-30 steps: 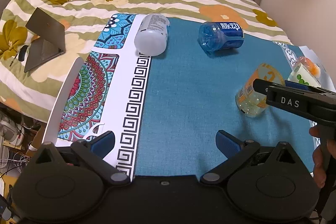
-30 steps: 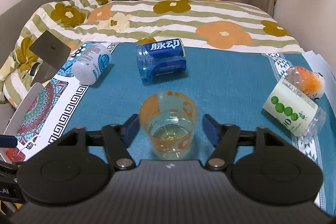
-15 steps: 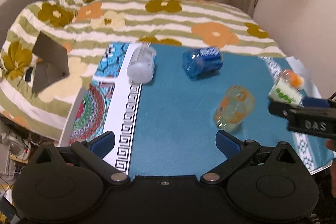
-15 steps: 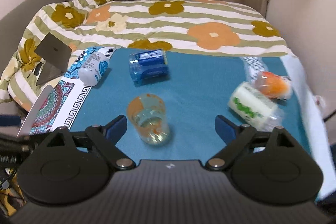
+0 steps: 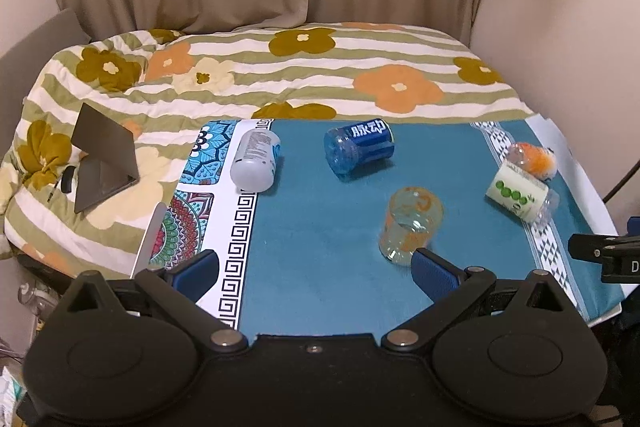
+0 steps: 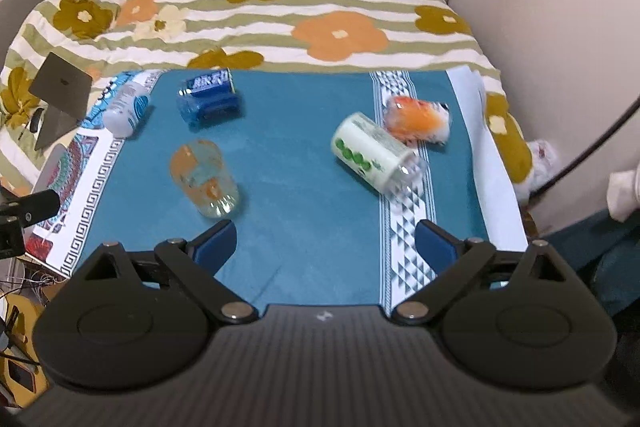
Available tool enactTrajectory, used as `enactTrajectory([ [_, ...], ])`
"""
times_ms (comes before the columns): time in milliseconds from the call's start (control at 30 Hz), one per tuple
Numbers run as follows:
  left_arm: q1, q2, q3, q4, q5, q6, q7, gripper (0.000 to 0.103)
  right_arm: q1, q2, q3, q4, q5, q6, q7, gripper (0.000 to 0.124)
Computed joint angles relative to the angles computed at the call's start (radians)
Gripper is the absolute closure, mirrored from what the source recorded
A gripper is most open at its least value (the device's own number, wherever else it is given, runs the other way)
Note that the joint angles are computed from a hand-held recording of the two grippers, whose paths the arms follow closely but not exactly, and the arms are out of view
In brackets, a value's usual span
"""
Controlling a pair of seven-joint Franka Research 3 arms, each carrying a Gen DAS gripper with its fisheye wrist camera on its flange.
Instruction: Flip cup upright
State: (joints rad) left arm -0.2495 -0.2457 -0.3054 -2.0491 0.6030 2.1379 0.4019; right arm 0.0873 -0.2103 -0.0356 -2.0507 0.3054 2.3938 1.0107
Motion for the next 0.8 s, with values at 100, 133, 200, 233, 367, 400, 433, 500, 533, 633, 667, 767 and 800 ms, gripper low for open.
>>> enactTrajectory([
  [100,-0.007,0.005,-0.006,0.002,0.0,-0.004,-0.002,0.0,-0.007,-0.01,-0.007,-0.012,-0.001,-0.013,-0.003,0.021],
  [133,-0.008,0.006,-0.007,0.003,-0.001,-0.004,-0.003,0.0,-0.009,-0.012,-0.009,-0.014,0.0,-0.016,-0.003,0.021],
  [200,-0.012,0.007,-0.008,0.003,-0.001,-0.004,-0.003,0.0,-0.011,-0.018,-0.012,-0.02,0.005,-0.02,-0.003,0.021],
  [233,-0.014,0.009,-0.008,0.003,-0.001,-0.005,-0.003,0.0,-0.013,-0.02,-0.013,-0.022,0.007,-0.02,-0.003,0.021],
  [367,-0.018,0.015,-0.01,0.011,0.002,-0.011,0.001,0.0,-0.017,-0.025,-0.016,-0.025,0.014,-0.021,-0.004,0.021],
  [400,-0.019,0.015,-0.01,0.013,0.004,-0.013,0.001,0.0,-0.018,-0.025,-0.016,-0.024,0.014,-0.021,-0.004,0.021],
  [433,-0.019,0.017,-0.012,0.016,0.009,-0.016,0.001,0.0,-0.019,-0.023,-0.016,-0.021,0.015,-0.022,-0.004,0.021],
  [500,-0.021,0.018,-0.013,0.018,0.016,-0.021,0.001,0.0,-0.019,-0.022,-0.017,-0.019,0.019,-0.022,-0.007,0.021],
  [533,-0.021,0.018,-0.013,0.018,0.018,-0.022,-0.001,0.0,-0.02,-0.022,-0.017,-0.02,0.02,-0.021,-0.007,0.021],
  [633,-0.023,0.018,-0.014,0.019,0.024,-0.024,-0.004,0.0,-0.021,-0.022,-0.018,-0.02,0.022,-0.018,-0.009,0.021],
  [667,-0.024,0.019,-0.014,0.021,0.026,-0.025,-0.003,0.0,-0.021,-0.022,-0.017,-0.02,0.022,-0.016,-0.008,0.021],
  [767,-0.024,0.017,-0.014,0.02,0.033,-0.029,-0.004,0.0,-0.022,-0.023,-0.018,-0.022,0.025,-0.013,-0.008,0.021],
  [800,-0.025,0.016,-0.014,0.018,0.033,-0.03,-0.005,0.0,-0.023,-0.024,-0.017,-0.023,0.024,-0.014,-0.006,0.021],
])
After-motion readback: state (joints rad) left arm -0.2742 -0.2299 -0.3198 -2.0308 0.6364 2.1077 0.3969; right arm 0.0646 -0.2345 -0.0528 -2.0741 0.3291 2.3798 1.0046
